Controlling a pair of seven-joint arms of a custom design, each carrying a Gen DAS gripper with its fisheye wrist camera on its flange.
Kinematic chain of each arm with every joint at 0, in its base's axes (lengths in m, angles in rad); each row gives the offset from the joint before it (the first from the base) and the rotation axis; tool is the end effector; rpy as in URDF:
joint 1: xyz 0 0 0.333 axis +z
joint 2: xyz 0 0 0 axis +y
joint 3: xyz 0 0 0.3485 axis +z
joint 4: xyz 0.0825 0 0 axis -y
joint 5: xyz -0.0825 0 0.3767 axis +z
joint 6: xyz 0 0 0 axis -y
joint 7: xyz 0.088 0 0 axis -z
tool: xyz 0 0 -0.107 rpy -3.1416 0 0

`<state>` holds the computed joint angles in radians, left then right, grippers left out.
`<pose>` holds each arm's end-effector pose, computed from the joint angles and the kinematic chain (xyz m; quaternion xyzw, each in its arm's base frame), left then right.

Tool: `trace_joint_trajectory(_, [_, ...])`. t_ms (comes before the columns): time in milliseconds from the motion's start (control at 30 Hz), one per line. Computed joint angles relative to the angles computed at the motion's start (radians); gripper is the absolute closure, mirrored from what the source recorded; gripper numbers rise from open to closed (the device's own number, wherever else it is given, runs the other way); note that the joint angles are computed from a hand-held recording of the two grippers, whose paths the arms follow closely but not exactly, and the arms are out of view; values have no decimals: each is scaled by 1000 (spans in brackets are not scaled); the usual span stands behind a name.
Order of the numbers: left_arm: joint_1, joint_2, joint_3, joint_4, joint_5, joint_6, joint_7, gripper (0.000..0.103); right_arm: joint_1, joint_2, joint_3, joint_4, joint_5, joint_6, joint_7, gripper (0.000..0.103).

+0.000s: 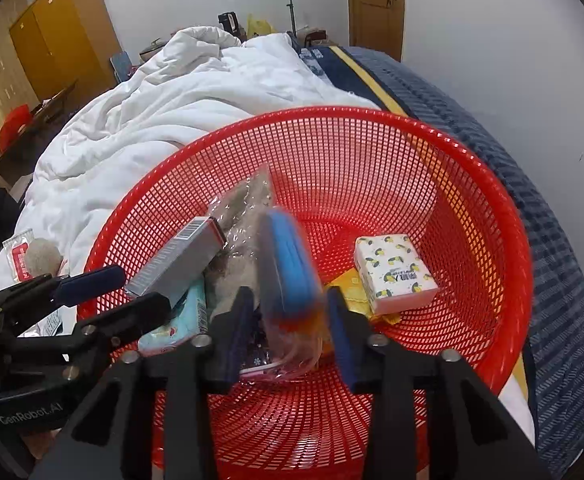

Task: Organize soft objects
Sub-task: 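Carry the silver box and pen set into the red basket and release, then move both open tools back to the item pile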

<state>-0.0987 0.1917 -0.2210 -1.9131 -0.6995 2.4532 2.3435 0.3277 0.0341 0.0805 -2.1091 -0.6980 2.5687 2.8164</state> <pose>0.6028 -0.1909 0.4709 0.4387 -0.8387 0.3224 0.0120 0.5266 0.2384 0.4796 -0.5548 0.7712 -0.2322 0.2086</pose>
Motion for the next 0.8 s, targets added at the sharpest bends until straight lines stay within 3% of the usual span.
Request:
trace_joint_trajectory(200, [25, -4, 1, 22, -70, -78, 9, 31, 7, -25, 5, -1, -104, -8, 96, 58])
trace_joint_trajectory(400, [107, -17, 29, 92, -210, -347, 97, 27, 15, -95, 50, -13, -406, 13, 338, 38])
trace_joint_trajectory(533, [163, -77, 79, 74, -284, -412, 144, 25, 45, -111, 99, 8, -627, 8, 422, 28])
trace_joint_trajectory(600, [198, -125, 115, 26, -351, -393, 195, 20, 62, -103, 106, 26, -686, 50, 424, 25])
trace_joint_trajectory(667, [236, -165, 157, -30, -439, -368, 263, 9, 71, -73, 95, 54, -677, 173, 368, 24])
trace_joint_trajectory(733, [273, -184, 199, -83, -524, -319, 316, 8, 79, -24, 84, 85, -566, 276, 230, 24])
trace_joint_trajectory(800, [309, -159, 230, -86, -553, -327, 310, 8, 94, 23, 80, 115, -443, 319, 80, 24])
